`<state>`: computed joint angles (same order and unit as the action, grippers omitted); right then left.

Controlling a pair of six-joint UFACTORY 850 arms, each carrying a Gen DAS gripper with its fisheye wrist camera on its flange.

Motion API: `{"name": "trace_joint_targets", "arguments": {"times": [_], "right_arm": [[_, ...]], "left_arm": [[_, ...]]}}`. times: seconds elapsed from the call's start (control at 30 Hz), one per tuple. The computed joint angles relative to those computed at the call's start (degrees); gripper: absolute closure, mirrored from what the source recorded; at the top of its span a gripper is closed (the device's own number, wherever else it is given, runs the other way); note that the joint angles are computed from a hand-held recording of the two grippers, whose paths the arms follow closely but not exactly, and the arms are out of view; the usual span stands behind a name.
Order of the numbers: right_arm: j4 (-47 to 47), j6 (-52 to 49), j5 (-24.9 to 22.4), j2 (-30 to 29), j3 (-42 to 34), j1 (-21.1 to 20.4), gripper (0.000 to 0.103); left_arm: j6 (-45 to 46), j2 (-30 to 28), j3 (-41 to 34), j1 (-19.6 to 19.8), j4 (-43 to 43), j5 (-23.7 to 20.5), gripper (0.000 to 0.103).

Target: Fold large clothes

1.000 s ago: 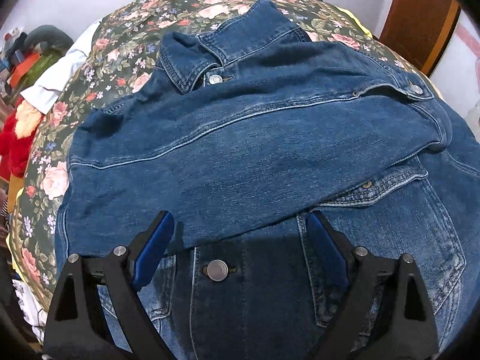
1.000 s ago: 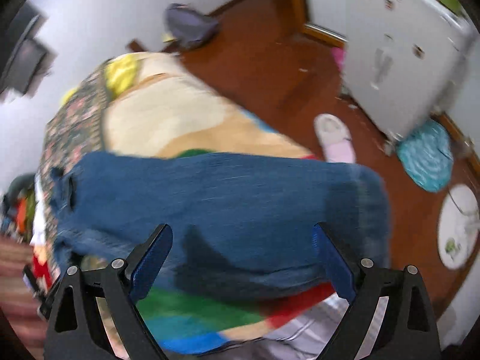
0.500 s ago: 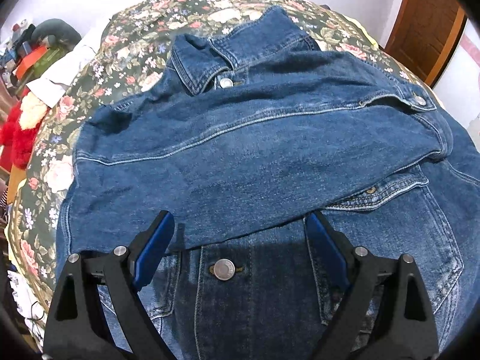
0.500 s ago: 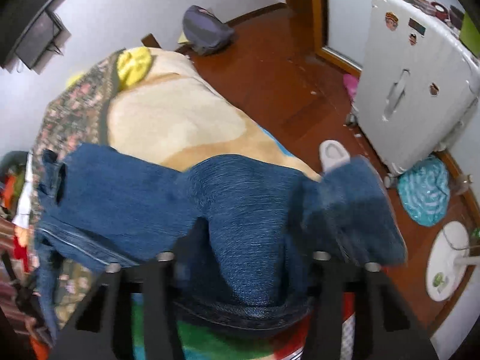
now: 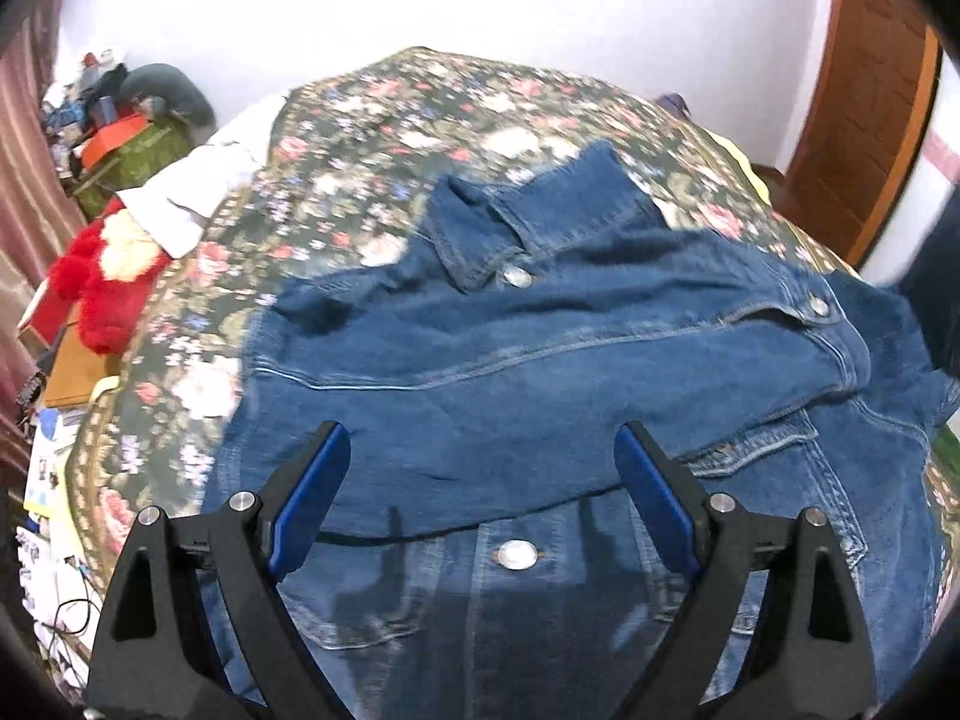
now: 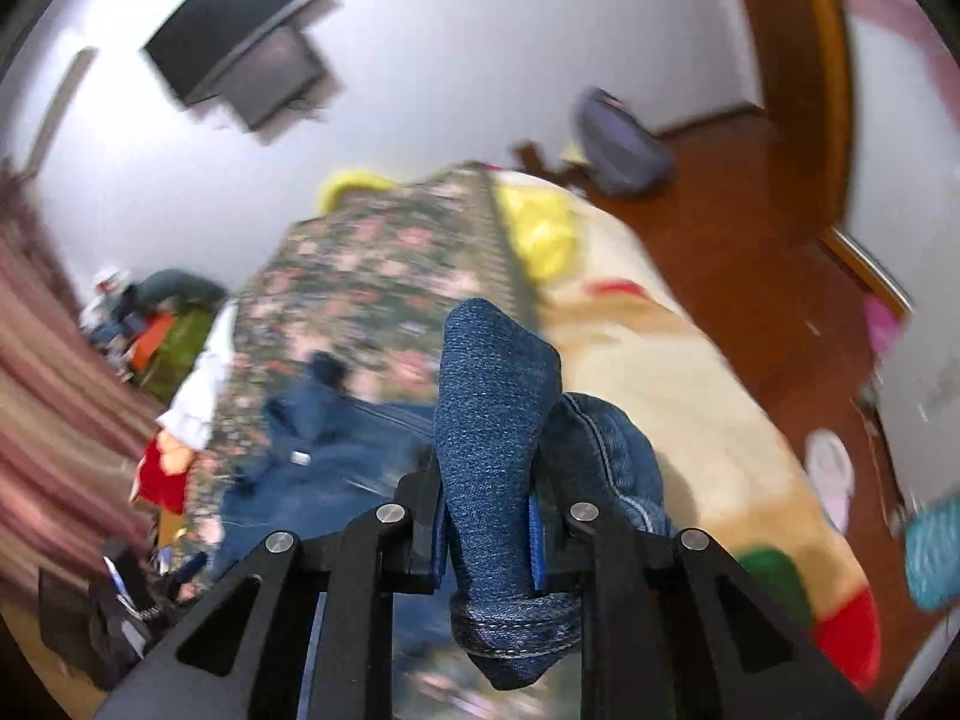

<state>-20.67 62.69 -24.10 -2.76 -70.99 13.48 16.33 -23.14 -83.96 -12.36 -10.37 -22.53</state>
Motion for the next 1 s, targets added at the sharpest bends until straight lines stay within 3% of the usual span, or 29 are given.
{"name": "trace_joint_targets", "arguments": {"times": [0.13,0.27,0.33,0.43,0.63,0.73,1.0], "right_arm": [[5.65,-9.06,2.25,-8.23,-11.64,2.84,0.086],[19.19,-24.05,3.44,-16.2,-21.51,5.78,0.086],[28.0,-32.79,1.62,-21.1,-26.98,7.35,0.086],[26.5,-34.36,-4.92,-28.85,-36.4,10.27,0.085],[29.15,-41.0,-27.02,-44.28,-56.02,13.02,0.082],[30.9,-43.06,-31.77,-47.43,-57.18,13.63,0.081],[39.21,-49.46,-31.91,-48.32,-53.14,12.06,0.076]], "left_arm": [[-0.84,0.76,0.62,1.95,-0.92,0.72,0.012],[-1.78,1.39,1.54,4.01,-1.5,0.75,0.012],[-2.77,1.72,2.05,4.88,-0.79,0.59,0.012],[-2.95,2.31,2.96,6.17,-1.24,0.22,0.012],[-2.93,4.23,5.93,7.89,-1.87,-0.54,0.012],[-3.05,5.2,7.29,8.15,-1.29,-0.95,0.012],[-3.7,7.4,9.39,7.98,-0.81,-0.69,0.012]]}}
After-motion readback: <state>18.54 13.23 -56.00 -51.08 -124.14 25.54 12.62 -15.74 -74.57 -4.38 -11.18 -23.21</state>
